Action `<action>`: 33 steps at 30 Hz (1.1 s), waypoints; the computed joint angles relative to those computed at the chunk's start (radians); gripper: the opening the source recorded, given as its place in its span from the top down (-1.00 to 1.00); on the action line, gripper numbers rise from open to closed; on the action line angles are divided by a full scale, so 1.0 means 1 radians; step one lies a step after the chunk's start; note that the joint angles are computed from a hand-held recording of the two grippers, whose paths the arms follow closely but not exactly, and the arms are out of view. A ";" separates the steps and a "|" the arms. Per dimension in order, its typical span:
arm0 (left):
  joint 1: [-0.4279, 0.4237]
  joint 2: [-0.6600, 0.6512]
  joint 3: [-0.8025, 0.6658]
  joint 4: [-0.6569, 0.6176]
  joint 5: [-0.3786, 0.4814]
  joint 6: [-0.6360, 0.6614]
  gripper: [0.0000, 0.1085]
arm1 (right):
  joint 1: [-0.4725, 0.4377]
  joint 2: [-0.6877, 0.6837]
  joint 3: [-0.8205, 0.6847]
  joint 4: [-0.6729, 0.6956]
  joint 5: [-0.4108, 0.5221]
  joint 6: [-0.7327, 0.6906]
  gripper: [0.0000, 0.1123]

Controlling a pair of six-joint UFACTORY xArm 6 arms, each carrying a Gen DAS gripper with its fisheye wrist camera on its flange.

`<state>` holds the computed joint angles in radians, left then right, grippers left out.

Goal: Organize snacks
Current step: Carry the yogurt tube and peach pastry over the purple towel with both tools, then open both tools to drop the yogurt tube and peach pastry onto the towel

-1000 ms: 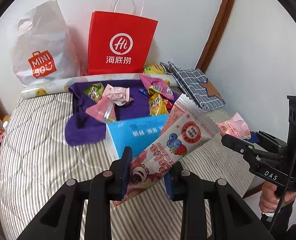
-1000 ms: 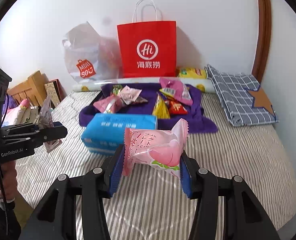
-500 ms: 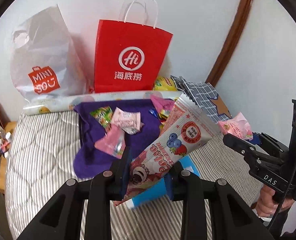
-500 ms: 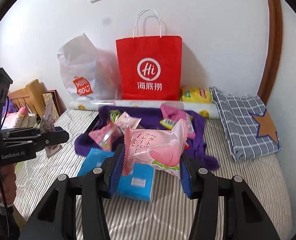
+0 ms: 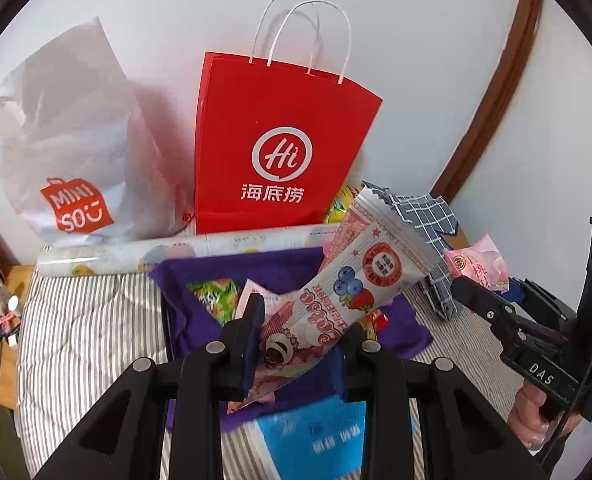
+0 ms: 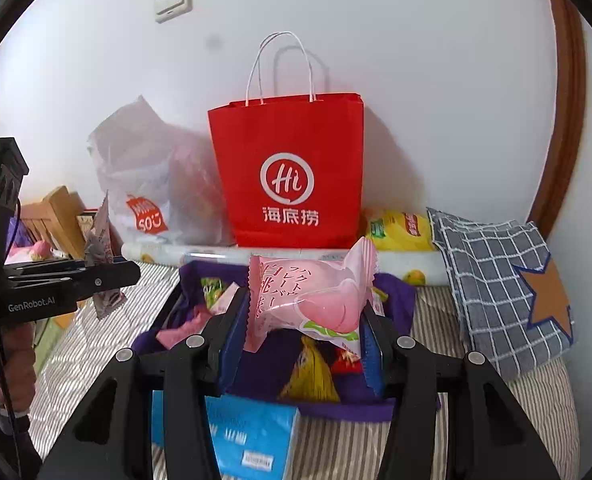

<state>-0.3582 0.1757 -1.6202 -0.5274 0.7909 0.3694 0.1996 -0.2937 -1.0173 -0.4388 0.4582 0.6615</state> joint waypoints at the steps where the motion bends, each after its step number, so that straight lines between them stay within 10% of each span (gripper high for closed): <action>1: -0.001 0.024 -0.029 0.002 0.007 -0.004 0.49 | -0.008 0.021 -0.014 0.009 -0.009 -0.008 0.11; 33: -0.018 0.364 -0.342 0.057 0.153 -0.064 0.49 | -0.080 0.244 -0.021 0.233 -0.107 -0.202 0.10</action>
<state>-0.3760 0.5392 -1.9625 -0.4700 0.9439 0.3050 0.1192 -0.0493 -1.0387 -0.2061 0.3510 0.4590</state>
